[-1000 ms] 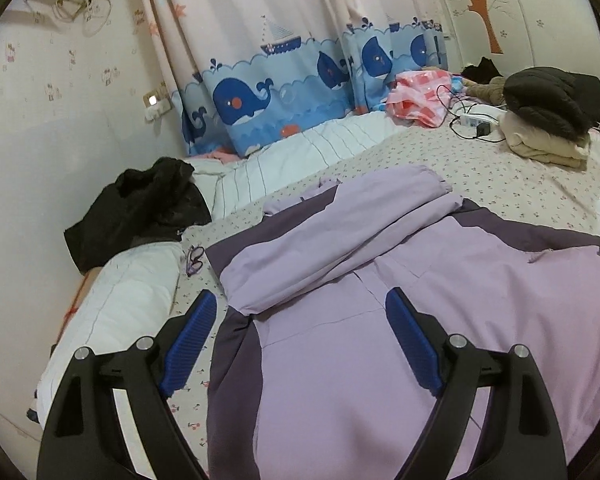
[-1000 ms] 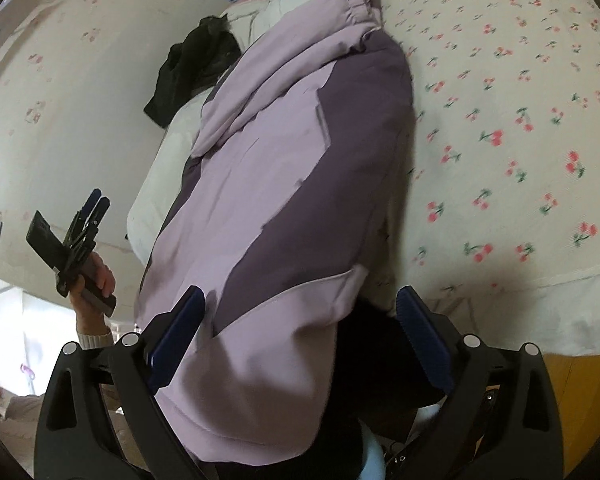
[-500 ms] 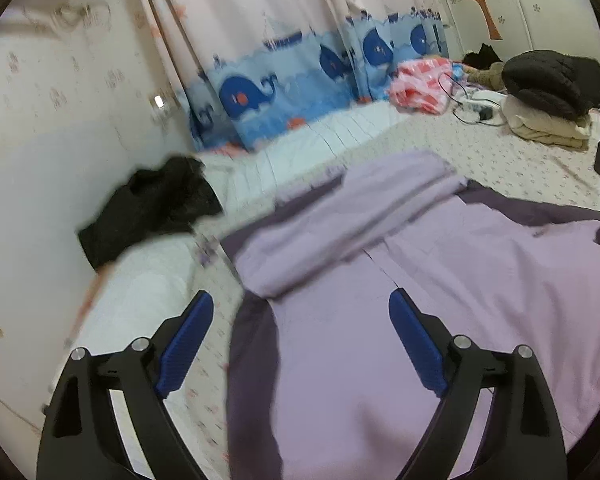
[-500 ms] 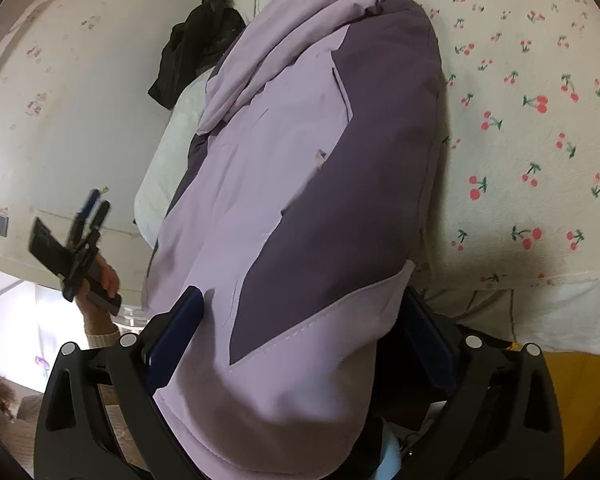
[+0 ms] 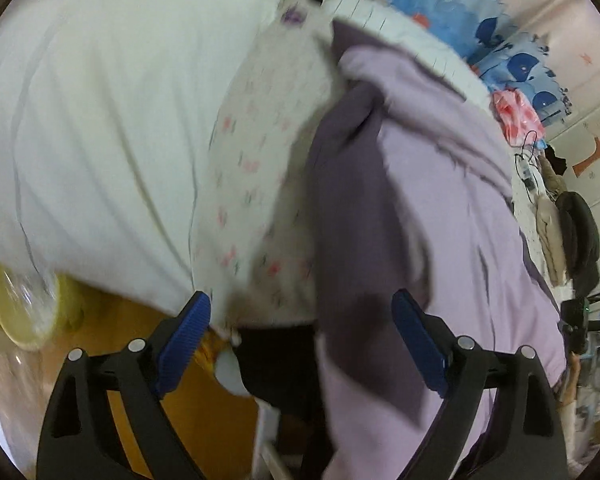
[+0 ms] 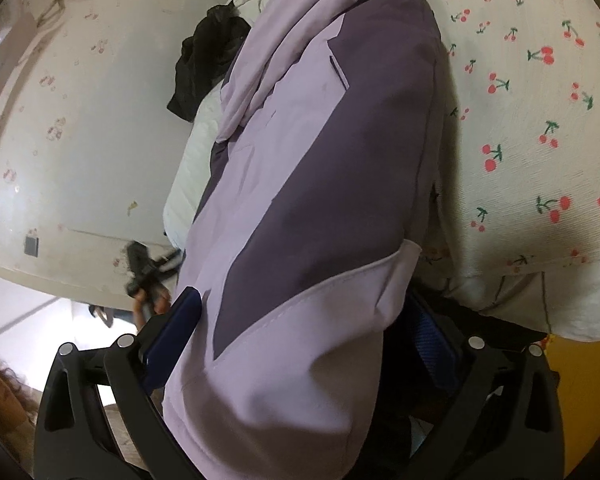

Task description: Fold large clothes

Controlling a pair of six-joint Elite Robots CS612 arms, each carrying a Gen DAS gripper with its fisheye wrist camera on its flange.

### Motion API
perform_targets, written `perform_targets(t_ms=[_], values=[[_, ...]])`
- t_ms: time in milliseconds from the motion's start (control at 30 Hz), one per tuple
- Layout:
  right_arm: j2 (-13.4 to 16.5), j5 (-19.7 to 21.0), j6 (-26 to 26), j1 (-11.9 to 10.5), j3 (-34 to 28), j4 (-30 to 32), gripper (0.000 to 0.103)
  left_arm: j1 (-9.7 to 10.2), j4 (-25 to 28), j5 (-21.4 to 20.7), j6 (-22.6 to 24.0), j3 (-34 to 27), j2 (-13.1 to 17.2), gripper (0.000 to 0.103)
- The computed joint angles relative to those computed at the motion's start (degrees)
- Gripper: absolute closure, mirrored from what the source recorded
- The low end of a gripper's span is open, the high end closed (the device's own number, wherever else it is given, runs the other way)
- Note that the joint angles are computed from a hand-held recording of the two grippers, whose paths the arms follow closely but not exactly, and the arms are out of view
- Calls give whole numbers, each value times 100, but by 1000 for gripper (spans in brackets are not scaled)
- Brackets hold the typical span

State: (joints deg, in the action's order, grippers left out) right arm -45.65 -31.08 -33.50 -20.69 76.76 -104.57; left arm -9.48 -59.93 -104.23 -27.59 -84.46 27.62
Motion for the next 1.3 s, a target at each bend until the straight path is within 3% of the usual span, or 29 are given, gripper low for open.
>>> perform_targets(t_ms=[67,167,367,467,600,700,767,800,833,867,933,1000,1100,1133,1233,1300], values=[[29,81,-85,8,-40,144,7,68,-112,-557,-203,-62,155,12],[83,231,-294,14,-142,456,7,169,-705,-1777,-612,-78,429,10],[178,320,-823,43,-324,1129,7,190,-1437,-3190,-766,29,651,10],[235,525,-984,47,-365,1324,11,152,-1254,-3472,-375,73,626,10],[286,701,-1069,81,-368,1222,32,128,-1579,-3477,-722,78,681,11],[287,758,-1079,83,-344,1090,44,100,-1471,-3230,-684,119,613,25],[287,794,-1284,73,-368,1205,62,95,-1445,-3052,-666,135,572,46],[281,891,-1464,70,-391,1356,65,111,-1630,-3086,-803,136,580,53],[265,936,-1527,73,-393,1348,68,131,-1924,-3168,-974,128,598,68],[268,966,-1644,72,-428,1454,68,160,-2053,-3153,-1000,92,610,72],[310,1103,-2098,80,-609,2032,66,154,-2318,-3138,-1035,95,566,75],[348,1093,-2048,103,-717,2213,60,138,-2432,-3172,-1015,132,527,75],[301,829,-1735,159,-618,1706,58,155,-2072,-3409,-1035,267,514,73],[273,814,-1660,167,-558,1527,64,158,-1982,-3369,-1028,273,517,72],[140,1079,-1124,164,-191,501,80,103,-1941,-2984,-965,112,546,78],[62,1252,-874,173,-22,28,83,47,-2146,-2725,-1141,38,528,84]])
